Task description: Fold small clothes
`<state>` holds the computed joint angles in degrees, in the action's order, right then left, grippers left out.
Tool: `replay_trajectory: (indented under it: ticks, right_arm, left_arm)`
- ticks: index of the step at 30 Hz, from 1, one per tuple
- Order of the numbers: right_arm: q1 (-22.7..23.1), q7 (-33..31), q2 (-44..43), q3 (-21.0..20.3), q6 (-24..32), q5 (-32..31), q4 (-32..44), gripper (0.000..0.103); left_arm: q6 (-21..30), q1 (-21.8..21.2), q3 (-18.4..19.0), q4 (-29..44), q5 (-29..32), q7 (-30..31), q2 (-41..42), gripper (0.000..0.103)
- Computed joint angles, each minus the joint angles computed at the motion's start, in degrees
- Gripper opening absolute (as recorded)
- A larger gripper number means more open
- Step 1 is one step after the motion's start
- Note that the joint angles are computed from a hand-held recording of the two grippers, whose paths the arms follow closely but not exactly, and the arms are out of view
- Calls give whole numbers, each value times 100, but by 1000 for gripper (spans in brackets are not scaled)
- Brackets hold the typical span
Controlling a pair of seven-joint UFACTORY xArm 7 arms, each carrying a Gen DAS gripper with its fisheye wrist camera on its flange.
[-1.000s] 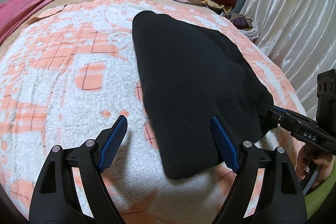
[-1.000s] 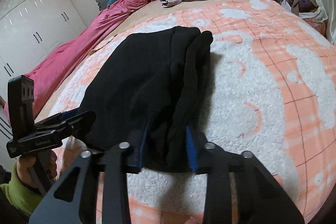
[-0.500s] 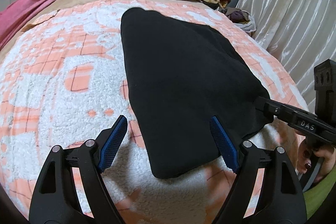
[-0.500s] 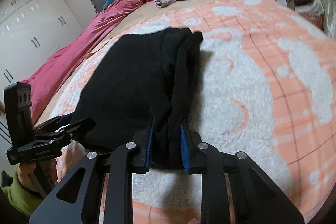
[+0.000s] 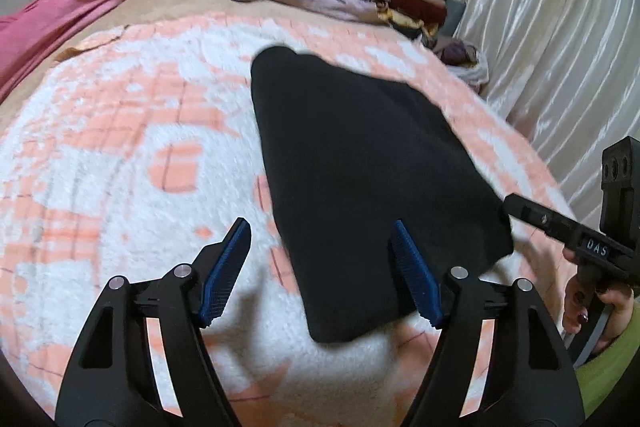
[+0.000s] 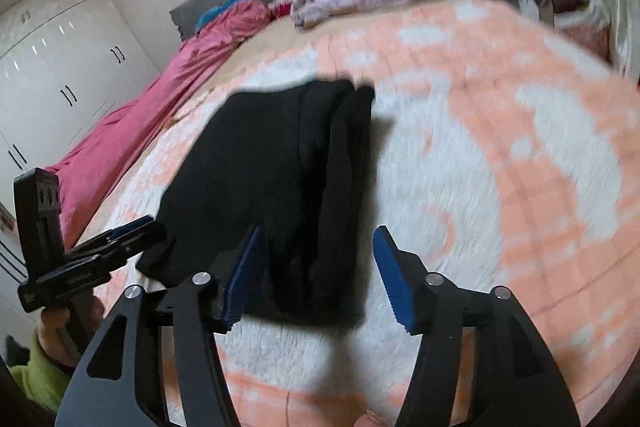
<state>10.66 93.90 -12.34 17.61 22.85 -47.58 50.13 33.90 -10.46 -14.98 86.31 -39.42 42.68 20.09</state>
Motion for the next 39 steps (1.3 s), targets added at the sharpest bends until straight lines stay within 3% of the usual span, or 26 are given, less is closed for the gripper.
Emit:
replay_trajectory:
  ticks: [7,10,13,17,18,19,21,25,26,30,33,35,36,39]
  right_arm:
    - [-133,-696,393,-322,263,10,752,59]
    - [-104,-1125,869,-632,124,380,1175,59]
    - [-21,-1512,1403,-935,195,836,1637,59]
    - [4,-2461,2003,-1184,-3,2137,2027,59]
    - [-3,-2767,2121,-1188,-44,2460,2101,55]
    - [-23,-2905,2256,-1137,72,2546,2251,31]
    - [358,-2870,2324,-1410,308,2120,2477,18]
    - [834,-2310,2179,-1777,276,756,2581,17]
    - [670,-2388,2236,-1630,340,765,2632,17]
    - [617,-2766,2516,-1666,658,1306,2633,18]
    - [599,-2371,2465,-1816,116,1268,2269,24]
    - [622,-2313,2384,-1816,184,1296,2228,29]
    - [644,-2247,2313,-1808,241,1281,2213,36]
    - [763,-1567,1781,-1793,194,572,1878,38]
  left_arm:
    - [-182,-255,-78,88,304,114,-2,60]
    - [-447,-527,28,3,832,-40,81,60]
    - [-633,-535,-20,-136,1066,-65,108,60]
    - [-690,-418,-128,-224,1061,66,91,60]
    - [-691,-394,-148,-237,1035,83,84,60]
    - [-700,-398,-149,-245,1039,67,78,60]
    - [-700,-384,-163,-231,1023,70,90,60]
    - [-708,-354,-181,-218,973,84,117,60]
    - [-706,-348,-189,-211,964,95,123,60]
    - [-679,-275,-262,-279,820,281,64,60]
    - [-647,-282,-238,-279,769,317,60,60]
    - [-623,-276,-232,-273,715,318,60,60]
    - [-589,-258,-232,-259,668,315,62,60]
    - [-496,-141,-277,-274,409,445,17,60]
